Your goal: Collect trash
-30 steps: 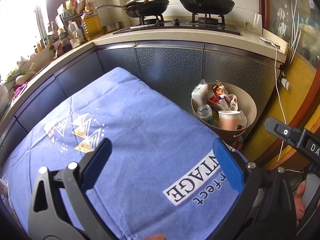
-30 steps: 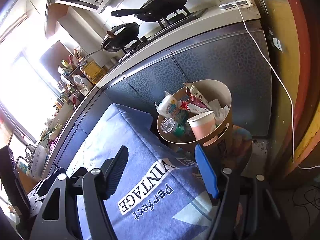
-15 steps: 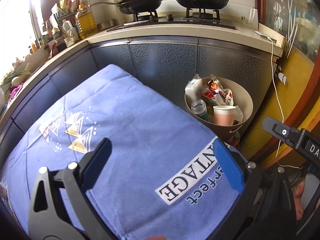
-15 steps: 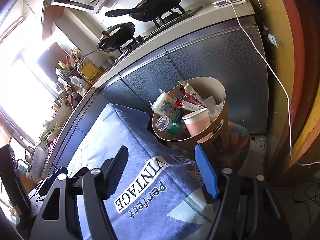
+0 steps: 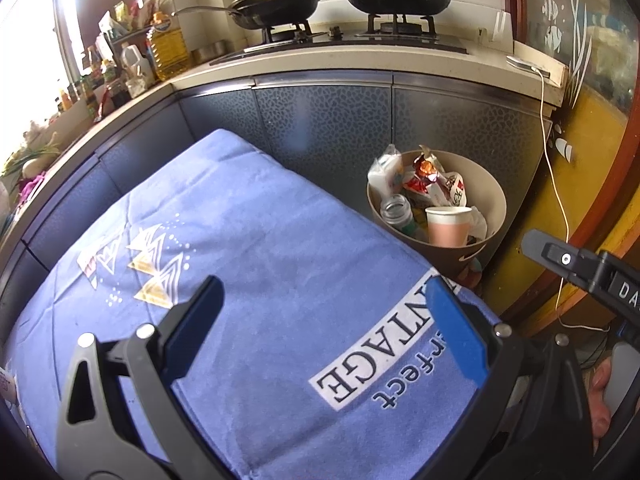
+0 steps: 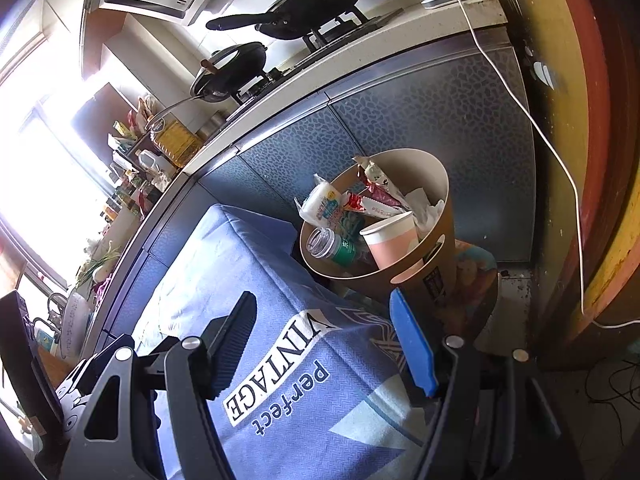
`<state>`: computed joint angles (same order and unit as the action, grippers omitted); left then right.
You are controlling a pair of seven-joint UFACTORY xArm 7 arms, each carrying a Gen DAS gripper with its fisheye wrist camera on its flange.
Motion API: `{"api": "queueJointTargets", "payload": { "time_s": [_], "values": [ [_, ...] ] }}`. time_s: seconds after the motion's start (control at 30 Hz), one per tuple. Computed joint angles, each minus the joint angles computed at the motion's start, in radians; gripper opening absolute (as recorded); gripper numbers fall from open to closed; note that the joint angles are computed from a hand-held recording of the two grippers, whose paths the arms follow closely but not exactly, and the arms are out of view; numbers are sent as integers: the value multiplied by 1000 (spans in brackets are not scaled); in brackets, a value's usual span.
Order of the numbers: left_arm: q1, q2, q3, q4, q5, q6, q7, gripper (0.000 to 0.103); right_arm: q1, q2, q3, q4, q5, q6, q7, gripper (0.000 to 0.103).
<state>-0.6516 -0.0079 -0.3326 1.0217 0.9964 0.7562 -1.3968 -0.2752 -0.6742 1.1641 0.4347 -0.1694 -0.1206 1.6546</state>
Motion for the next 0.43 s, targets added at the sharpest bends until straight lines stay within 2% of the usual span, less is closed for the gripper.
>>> {"api": "queueJointTargets", "payload": {
  "time_s": [0.17, 0.43],
  "values": [
    [-8, 4, -6, 7, 13, 8, 9, 97, -2, 0, 2, -3, 0, 2, 4, 68],
    [-10, 10, 3, 12, -29, 4, 24, 97, 4, 1, -4, -5, -4, 8, 9, 69]
  ]
}}
